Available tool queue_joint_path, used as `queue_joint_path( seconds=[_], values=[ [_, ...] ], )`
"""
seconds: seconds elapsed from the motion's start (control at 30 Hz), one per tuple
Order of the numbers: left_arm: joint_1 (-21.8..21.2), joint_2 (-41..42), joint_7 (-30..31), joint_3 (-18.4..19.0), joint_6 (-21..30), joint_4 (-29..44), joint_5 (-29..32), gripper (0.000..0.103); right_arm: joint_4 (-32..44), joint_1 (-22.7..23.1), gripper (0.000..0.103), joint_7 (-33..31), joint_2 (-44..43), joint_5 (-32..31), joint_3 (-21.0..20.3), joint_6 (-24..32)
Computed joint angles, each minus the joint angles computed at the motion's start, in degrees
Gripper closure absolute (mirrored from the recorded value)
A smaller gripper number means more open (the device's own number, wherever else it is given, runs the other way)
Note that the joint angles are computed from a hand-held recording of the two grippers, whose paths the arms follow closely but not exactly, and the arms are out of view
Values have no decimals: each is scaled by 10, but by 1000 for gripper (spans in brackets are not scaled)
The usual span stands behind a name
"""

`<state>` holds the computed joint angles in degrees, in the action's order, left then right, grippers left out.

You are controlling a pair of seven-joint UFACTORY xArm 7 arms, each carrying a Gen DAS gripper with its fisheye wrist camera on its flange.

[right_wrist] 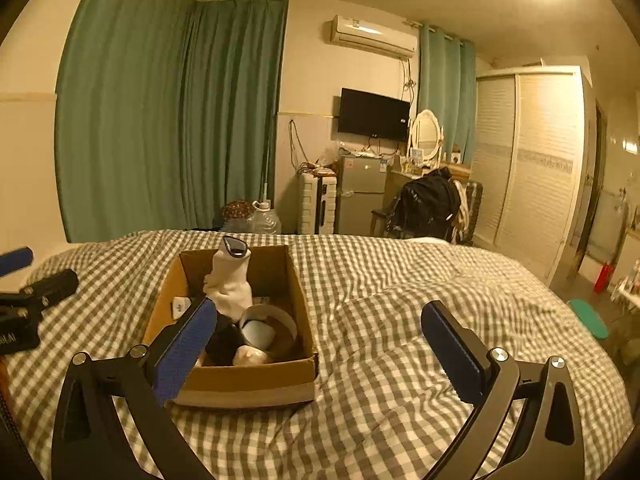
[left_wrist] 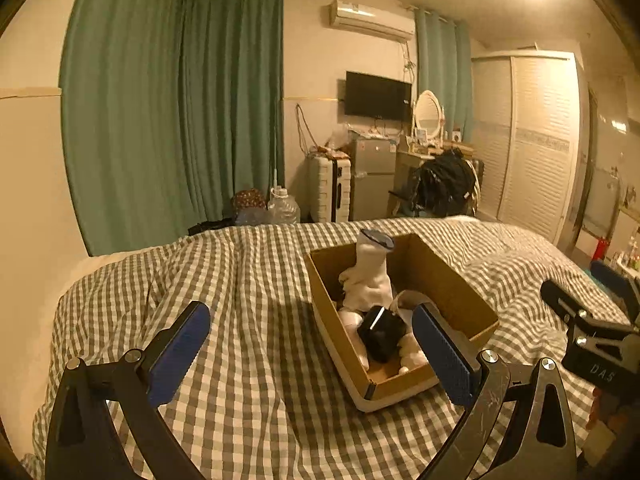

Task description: Organize objects

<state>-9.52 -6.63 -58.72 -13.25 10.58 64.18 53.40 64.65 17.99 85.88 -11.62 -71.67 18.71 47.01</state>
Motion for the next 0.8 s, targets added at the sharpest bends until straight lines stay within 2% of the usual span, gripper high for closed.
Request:
queue_joint_path(
  seconds=[0.27, 0.4, 0.8],
  values=[
    [5, -5, -31, -6, 12, 2, 43, 0, 7, 4, 0, -6, 1, 4, 3, 10],
    [-1, -2, -21, -3, 15, 4, 31, 0, 13, 7, 0, -8, 7, 0, 6, 29],
    [-6, -1, 2, 0, 14, 2, 13, 0, 13, 14, 0, -9, 8, 2, 0, 26]
  ],
)
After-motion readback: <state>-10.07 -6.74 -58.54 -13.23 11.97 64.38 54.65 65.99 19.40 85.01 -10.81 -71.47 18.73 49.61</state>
